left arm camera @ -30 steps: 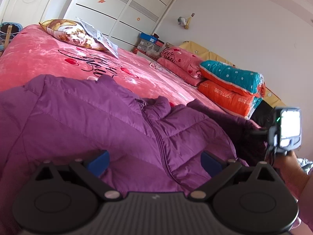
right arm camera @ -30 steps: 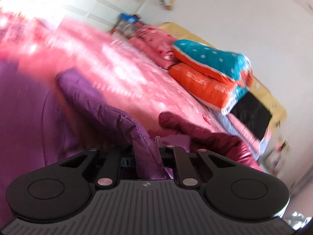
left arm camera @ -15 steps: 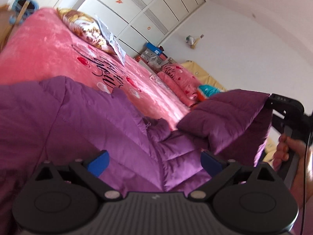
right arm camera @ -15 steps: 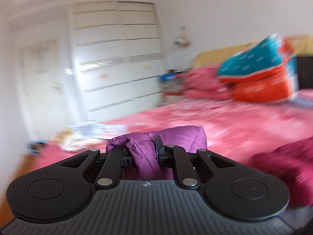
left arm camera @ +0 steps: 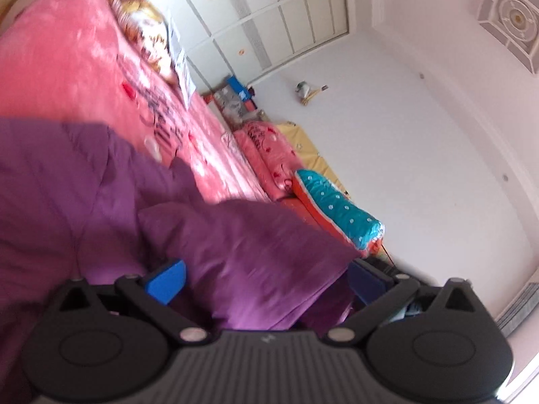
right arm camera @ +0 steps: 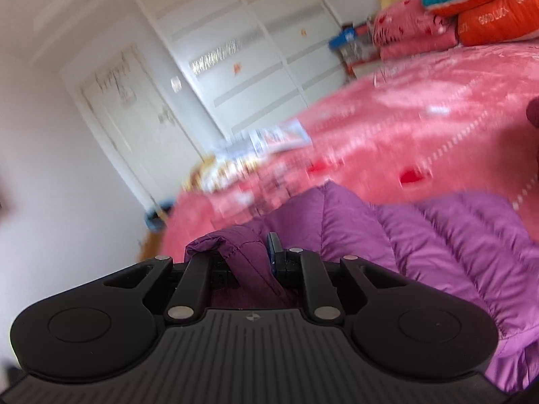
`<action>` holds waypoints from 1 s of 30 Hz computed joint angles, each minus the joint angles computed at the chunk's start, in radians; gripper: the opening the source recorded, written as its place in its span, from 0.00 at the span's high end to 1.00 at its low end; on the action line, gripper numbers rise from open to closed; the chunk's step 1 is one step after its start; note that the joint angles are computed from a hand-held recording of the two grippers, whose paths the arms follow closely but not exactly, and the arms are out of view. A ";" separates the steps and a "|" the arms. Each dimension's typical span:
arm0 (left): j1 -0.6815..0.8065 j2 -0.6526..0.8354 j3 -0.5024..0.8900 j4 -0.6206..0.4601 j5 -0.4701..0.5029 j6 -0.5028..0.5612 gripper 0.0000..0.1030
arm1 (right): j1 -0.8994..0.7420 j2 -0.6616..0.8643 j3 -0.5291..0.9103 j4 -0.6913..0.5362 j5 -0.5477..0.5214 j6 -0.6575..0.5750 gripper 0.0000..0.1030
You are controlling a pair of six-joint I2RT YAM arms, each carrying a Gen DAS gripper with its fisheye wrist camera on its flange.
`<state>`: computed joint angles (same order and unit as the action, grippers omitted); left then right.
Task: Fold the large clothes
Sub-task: 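Fold the sleeve with the right gripper across the jacket front toward the left gripper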
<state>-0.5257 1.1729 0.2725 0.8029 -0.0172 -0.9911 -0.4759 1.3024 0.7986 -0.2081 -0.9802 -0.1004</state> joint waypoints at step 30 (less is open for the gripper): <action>-0.121 -0.111 0.074 -0.296 -0.608 0.152 0.01 | -0.223 0.042 0.004 -0.054 0.087 -0.337 0.00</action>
<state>-0.6467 1.0621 0.3468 0.5069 -0.6256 -0.8389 -0.6988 1.3444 0.8029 -0.2623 -0.8932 -0.4371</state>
